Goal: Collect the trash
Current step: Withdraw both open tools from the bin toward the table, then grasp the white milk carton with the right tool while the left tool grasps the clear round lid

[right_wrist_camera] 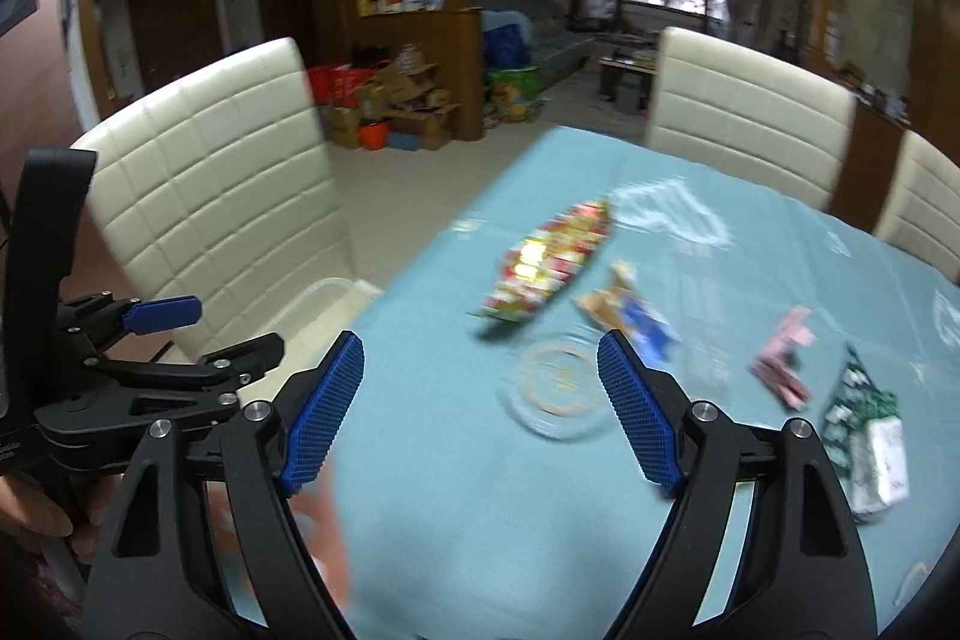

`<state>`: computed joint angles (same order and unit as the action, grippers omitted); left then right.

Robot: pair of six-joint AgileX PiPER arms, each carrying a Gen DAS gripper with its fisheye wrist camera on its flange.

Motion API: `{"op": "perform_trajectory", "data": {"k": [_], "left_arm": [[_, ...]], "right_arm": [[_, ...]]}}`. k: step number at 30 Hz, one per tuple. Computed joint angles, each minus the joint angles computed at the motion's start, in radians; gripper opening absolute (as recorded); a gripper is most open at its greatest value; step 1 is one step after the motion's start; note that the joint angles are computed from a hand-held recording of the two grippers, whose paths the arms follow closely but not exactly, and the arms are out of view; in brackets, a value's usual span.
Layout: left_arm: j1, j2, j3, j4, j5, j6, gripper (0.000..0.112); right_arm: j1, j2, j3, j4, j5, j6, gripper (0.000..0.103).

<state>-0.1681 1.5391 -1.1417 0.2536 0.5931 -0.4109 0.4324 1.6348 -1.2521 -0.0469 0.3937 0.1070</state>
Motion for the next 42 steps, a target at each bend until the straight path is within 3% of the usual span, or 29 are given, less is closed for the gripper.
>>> {"op": "perform_trajectory", "data": {"k": [8, 14, 22, 31, 35, 36, 42], "left_arm": [[-0.214, 0.086, -0.114, 0.033, 0.066, -0.086, 0.078], [-0.33, 0.181, -0.236, 0.068, 0.116, -0.14, 0.078], [-0.418, 0.328, -0.408, 0.101, 0.184, -0.205, 0.078], [-0.45, 0.447, -0.543, 0.147, 0.267, -0.274, 0.078], [-0.432, 0.474, -0.568, 0.156, 0.283, -0.307, 0.078], [-0.425, 0.481, -0.575, 0.155, 0.29, -0.312, 0.078], [-0.39, 0.519, -0.599, 0.176, 0.317, -0.318, 0.078]], "right_arm": [[-0.25, -0.137, 0.173, 0.154, -0.007, -0.192, 0.081], [-0.424, -0.16, 0.22, 0.245, 0.004, -0.33, 0.081], [-0.604, -0.083, 0.18, 0.32, 0.003, -0.47, 0.081], [-0.694, 0.089, 0.065, 0.385, 0.019, -0.58, 0.079], [-0.701, 0.176, -0.007, 0.346, 0.062, -0.528, 0.064], [-0.697, 0.193, -0.022, 0.322, 0.068, -0.505, 0.051], [-0.663, 0.211, -0.047, 0.503, 0.055, -0.69, 0.051]]}}
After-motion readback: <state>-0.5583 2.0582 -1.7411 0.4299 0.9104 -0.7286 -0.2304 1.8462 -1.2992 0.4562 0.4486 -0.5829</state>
